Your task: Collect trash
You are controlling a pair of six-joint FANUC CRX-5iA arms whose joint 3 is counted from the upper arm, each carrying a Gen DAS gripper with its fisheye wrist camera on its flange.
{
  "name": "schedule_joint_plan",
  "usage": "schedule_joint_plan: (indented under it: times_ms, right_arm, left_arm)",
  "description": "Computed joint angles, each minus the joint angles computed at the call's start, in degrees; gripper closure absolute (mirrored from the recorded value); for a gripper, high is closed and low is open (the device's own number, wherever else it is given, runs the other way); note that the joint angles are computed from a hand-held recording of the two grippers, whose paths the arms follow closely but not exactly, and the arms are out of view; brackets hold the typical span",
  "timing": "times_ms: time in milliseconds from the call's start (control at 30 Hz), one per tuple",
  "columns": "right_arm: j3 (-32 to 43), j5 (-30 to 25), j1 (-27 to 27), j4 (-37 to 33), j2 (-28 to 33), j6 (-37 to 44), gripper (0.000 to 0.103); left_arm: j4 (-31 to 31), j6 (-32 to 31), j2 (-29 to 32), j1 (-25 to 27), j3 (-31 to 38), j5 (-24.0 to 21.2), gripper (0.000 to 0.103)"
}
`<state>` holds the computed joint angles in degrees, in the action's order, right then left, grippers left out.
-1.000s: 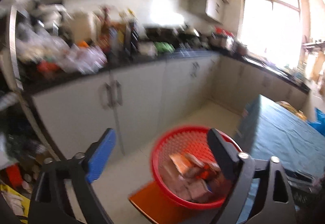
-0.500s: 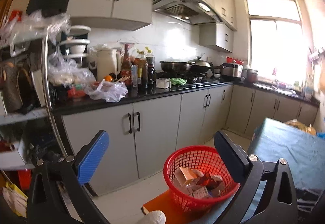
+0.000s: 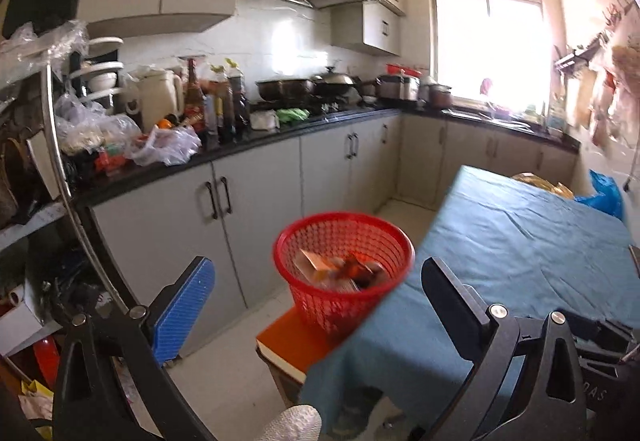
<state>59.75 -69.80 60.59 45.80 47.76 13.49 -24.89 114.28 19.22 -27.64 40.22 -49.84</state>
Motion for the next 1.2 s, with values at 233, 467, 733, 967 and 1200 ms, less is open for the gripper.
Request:
schedule_joint_plan:
  times_ms: [233,467,733,967,1200]
  right_arm:
    - [1.2,-4.57,2.02,2.62,1.19,2.2,0.031]
    - [-0.84,-5.22,2.94,2.95,0.74,2.61,0.031]
    - [-5.18,-3.27,2.56,2.86,-1.42,0.29,0.031]
    - [-4.28,-2.8,1.64,0.75,-0.78,1.1,0.031]
    - [-0.76,-3.46,0.54,-1.85,1.42,2.88,0.03]
  left_arm:
    - [-0.88,0.48,-1.66,-1.24,-3.43,-2.01,0.0]
    - [-1.08,0.0,-1.97,-2.43,-5.39,-4.06,0.0]
    - [0.54,-1.06,-1.3,-1.93,-4.94,-5.54,0.0]
    - [3.46,-2.15,0.75,-0.62,-2.97,-7.33,0.0]
    - [4.96,-2.78,3.02,0.17,-1.17,-9.23,0.0]
